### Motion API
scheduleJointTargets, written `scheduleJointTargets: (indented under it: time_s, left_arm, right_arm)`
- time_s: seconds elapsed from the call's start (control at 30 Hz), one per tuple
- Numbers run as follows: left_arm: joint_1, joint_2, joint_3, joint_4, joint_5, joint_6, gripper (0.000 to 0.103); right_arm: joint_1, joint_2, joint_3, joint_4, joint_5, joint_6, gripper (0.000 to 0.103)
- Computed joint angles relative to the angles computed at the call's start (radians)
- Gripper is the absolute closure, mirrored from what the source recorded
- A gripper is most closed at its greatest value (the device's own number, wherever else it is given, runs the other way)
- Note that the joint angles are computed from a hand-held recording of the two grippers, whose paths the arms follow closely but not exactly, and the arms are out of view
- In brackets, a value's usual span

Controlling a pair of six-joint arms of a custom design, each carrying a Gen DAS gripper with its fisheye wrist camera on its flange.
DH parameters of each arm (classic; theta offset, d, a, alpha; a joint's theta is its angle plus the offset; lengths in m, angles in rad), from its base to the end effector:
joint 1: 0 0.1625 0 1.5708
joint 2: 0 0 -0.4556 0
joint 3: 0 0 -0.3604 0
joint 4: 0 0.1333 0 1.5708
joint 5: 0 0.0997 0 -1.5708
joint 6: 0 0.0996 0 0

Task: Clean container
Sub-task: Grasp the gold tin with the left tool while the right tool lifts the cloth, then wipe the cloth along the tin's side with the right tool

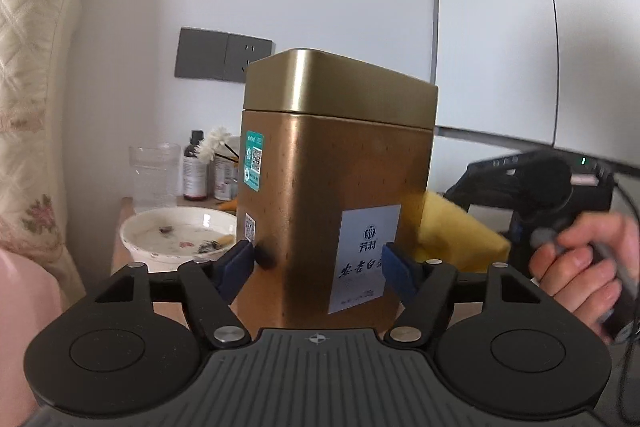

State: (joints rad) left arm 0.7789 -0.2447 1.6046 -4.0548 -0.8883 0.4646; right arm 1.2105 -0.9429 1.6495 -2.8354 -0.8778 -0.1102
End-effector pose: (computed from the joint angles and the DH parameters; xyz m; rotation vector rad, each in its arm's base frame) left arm -0.3108 -0.5823 -0.0230 0.9078 2.0991 -1.5160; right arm -0.0508 -0.6935 0.2850 0.0542 2.4653 -0.8897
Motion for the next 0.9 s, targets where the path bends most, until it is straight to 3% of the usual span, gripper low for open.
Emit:
scheduleJointTargets:
  time_s: [0.13,0.33,0.7,0.9]
  left_arm:
    - [-0.002,0.002,0.001,-0.019,0.017,-0.002,0.040]
    - [-0.007,0.011,-0.004,-0.034,0.032,0.017,0.040]
    - [-0.012,0.011,-0.001,-0.038,0.048,0.026,0.040]
    - [-0.016,0.016,-0.006,-0.044,0.057,0.029,0.040]
  right_arm:
    - [0.004,-0.001,-0.006,0.012,0.018,0.018,0.085]
    - [0.013,-0.011,-0.016,0.008,0.123,0.027,0.085]
    - [-0.003,0.002,0.008,0.002,0.055,0.041,0.085]
    - [0.021,-0.015,-0.001,-0.032,0.135,0.009,0.085]
